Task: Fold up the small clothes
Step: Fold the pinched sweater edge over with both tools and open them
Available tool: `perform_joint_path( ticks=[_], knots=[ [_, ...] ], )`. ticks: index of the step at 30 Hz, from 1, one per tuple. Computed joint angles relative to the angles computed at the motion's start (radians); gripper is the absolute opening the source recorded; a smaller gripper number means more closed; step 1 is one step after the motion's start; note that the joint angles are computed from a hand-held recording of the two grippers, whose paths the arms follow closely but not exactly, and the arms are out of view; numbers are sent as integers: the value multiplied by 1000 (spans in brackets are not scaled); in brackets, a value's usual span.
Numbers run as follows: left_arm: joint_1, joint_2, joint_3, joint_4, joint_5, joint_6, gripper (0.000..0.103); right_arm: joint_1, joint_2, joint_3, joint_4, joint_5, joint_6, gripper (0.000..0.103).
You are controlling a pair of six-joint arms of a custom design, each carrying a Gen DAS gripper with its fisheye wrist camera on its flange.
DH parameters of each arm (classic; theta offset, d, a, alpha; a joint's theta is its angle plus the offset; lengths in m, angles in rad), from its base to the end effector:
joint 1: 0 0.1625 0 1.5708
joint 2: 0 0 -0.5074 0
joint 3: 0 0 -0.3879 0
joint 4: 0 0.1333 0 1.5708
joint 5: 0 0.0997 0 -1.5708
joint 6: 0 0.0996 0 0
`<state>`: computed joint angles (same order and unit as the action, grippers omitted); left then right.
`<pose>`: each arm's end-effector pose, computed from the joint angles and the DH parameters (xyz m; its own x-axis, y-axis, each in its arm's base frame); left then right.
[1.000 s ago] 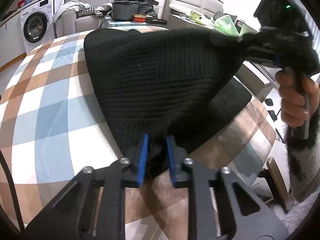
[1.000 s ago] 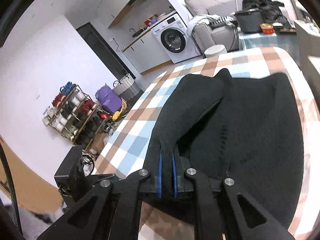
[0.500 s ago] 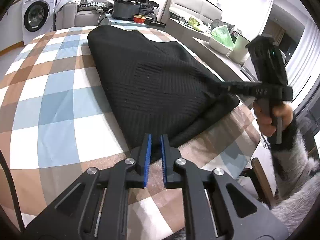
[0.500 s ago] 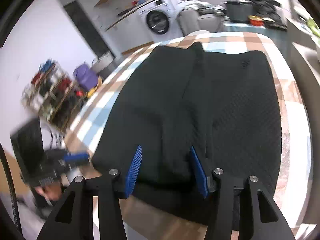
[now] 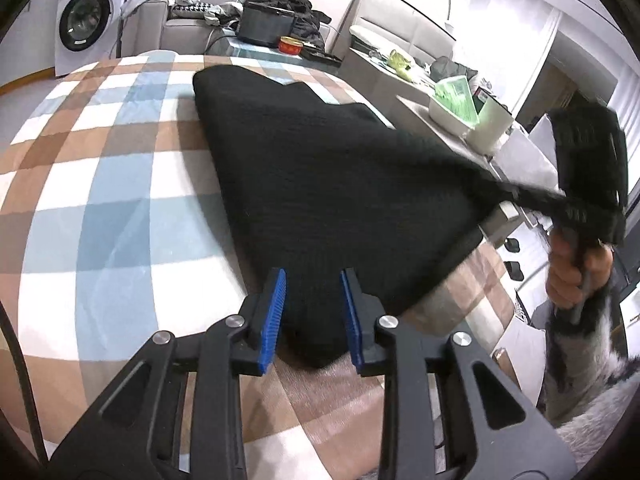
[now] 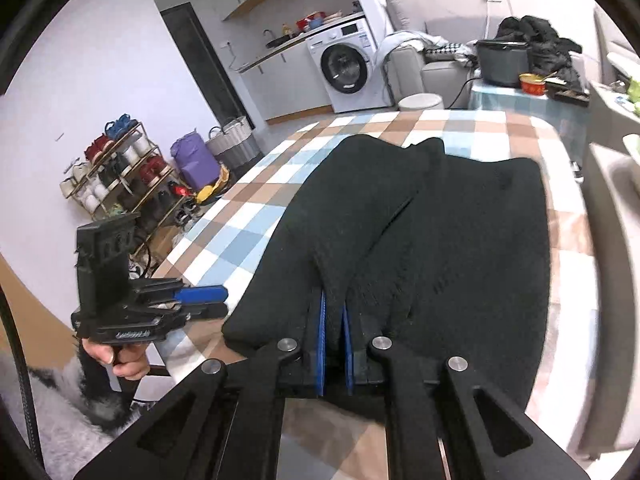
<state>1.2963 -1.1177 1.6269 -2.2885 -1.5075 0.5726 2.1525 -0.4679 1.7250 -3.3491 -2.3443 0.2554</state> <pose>-0.0497 -0.6913 0.3530 -0.6667 0.7270 -0.1642 0.7453 0.6518 -0.1404 0.4348 -0.5453 0.0102 -0.8837 0.0839 0.4604 -0.2617 0.7270 -0.6348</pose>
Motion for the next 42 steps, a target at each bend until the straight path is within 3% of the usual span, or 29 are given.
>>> perform_joint_path(
  ticks=[2,4,6,8,12,18,23,28,35,42],
  knots=[
    [2,4,-5,-7,-3,-6,27,2,15,3,68,-62,63,7],
    [6,13,-16,4,-4,-20,29,-27,18,17,136,-39,152,7],
    [6,20,-22,12,6,-25,29,-43,19,26,153,-27,182,8],
    [6,25,-24,19,18,-25,29,-45,13,41,132,-20,181,14],
    [9,31,-28,29,27,-41,37,-33,1,70,50,-32,156,37],
    [7,-4,4,74,19,18,38,-32,0,84,36,4,133,37],
    [7,-38,43,83,24,70,46,-37,3,75,32,5,124,37],
    [-11,-39,98,22,114,89,46,-40,7,67,47,2,128,37],
    [12,-30,80,-1,72,53,14,-41,12,53,61,8,125,37],
    [26,-41,67,-11,65,72,9,-45,16,51,59,25,120,37]
  ],
)
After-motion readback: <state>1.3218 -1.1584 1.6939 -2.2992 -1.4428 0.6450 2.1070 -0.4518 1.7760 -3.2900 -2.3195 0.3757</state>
